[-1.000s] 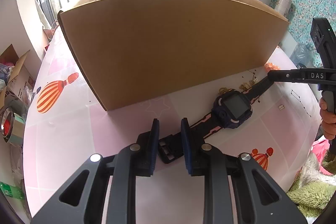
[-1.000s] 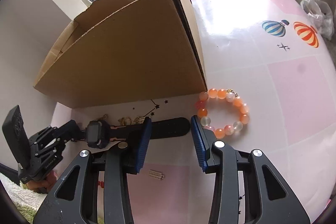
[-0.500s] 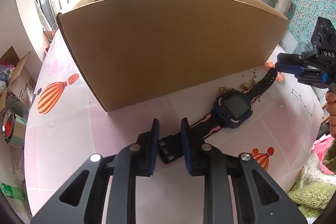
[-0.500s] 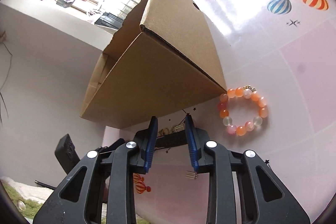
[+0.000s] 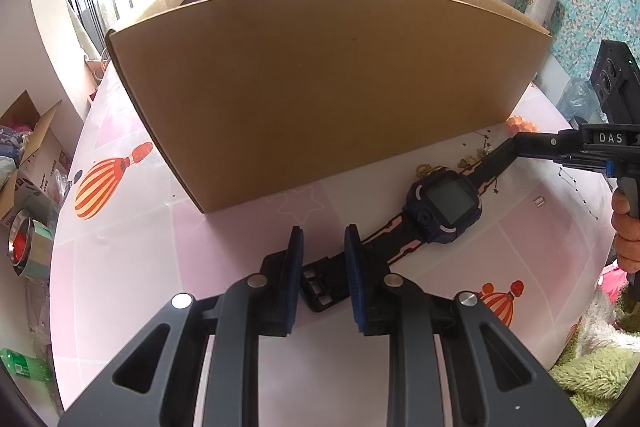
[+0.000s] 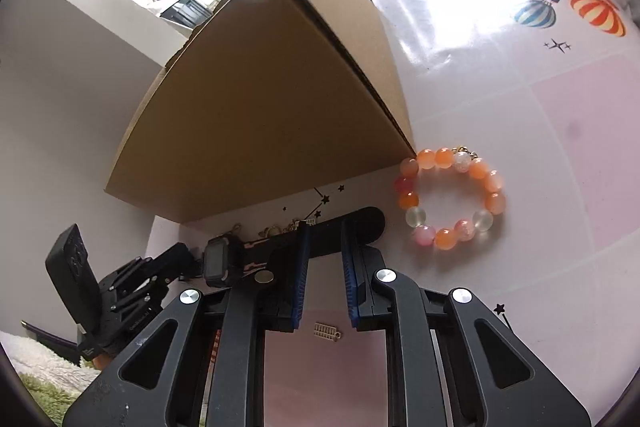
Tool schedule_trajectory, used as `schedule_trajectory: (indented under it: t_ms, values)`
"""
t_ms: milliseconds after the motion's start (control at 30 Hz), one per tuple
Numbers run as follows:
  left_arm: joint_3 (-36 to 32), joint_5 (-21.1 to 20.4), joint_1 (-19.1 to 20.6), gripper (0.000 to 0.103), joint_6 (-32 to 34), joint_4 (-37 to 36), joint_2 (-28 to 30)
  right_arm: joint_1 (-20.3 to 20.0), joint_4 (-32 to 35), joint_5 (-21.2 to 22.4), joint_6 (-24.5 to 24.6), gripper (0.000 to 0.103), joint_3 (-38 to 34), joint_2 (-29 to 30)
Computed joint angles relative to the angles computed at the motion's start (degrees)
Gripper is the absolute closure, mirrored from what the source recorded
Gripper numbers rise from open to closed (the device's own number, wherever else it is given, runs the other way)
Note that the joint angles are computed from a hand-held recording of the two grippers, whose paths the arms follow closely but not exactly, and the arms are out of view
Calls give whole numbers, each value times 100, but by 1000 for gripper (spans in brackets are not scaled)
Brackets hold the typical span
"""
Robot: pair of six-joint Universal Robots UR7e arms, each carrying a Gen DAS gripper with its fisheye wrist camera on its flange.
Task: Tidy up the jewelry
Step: 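Position the left gripper over the watch strap while the right gripper approaches the watch face, then close the left gripper on the watch strap while the right gripper grips the watch face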
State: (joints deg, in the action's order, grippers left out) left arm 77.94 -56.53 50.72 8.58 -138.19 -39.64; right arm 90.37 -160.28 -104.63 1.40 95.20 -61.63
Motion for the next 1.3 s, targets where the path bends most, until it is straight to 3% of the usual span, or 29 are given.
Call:
schedule_trajectory:
  t_ms: [133,200,267,367,400,600,767,867,1033,1167,1300]
  values:
    - [-5,36,-7,82,20,-13,14,-73,-205,288,243,89,46,33]
    - [2,44,-10,82,26,-19,13,-93,-128,210,335,93,23,7]
    - [-1,70,-18,82,36,-17,19,-23,38,-244,13,91,-42,-134]
    - [29,105,-35,82,35,-52,11,192,-110,-792,-523,72,-94,-101]
    - [36,110,-37,82,39,-58,8,220,-95,-910,-601,70,-150,-57]
    - [7,-30,-22,82,-85,58,-76,322,295,-1394,-835,70,-447,190]
    - [-141,-609,72,81,-680,584,-239,509,403,-1929,-1080,70,-515,323]
    - [-309,-732,148,81,-1196,1030,-228,567,234,-1878,-1228,70,-431,302]
    - [-411,-685,156,81,-1577,1228,-238,644,58,-1169,-1682,71,-263,212]
    - [-581,-775,211,73,-1923,1591,-204,689,164,-764,-1937,74,-319,312]
    - [-785,-1168,337,68,-2125,1739,-168,700,397,-588,-1943,77,-454,426]
